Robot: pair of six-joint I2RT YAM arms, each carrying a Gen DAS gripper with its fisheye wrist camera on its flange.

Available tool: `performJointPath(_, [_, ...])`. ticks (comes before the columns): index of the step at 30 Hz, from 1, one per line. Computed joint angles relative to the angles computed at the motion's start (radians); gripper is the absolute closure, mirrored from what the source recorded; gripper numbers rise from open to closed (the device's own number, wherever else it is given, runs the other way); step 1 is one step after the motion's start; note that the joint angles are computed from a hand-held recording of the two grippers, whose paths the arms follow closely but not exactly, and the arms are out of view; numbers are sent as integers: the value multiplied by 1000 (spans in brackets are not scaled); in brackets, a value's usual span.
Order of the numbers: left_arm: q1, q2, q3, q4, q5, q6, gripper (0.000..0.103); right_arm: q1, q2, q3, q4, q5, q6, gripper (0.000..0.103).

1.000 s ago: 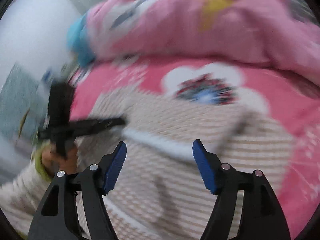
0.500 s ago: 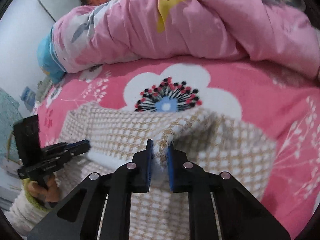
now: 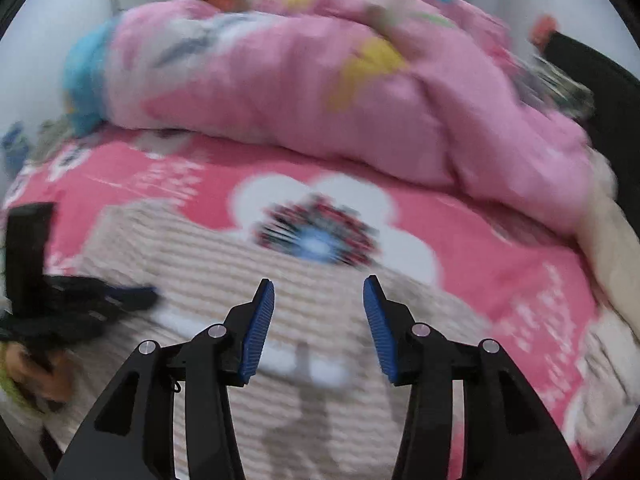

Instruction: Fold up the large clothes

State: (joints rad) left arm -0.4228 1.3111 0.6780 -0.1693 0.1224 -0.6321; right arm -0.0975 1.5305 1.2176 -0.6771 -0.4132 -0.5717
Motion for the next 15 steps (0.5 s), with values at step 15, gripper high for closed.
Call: performJointPath(15, [27, 224, 274, -187, -33, 48, 91, 59, 102, -90, 35, -8, -36, 58])
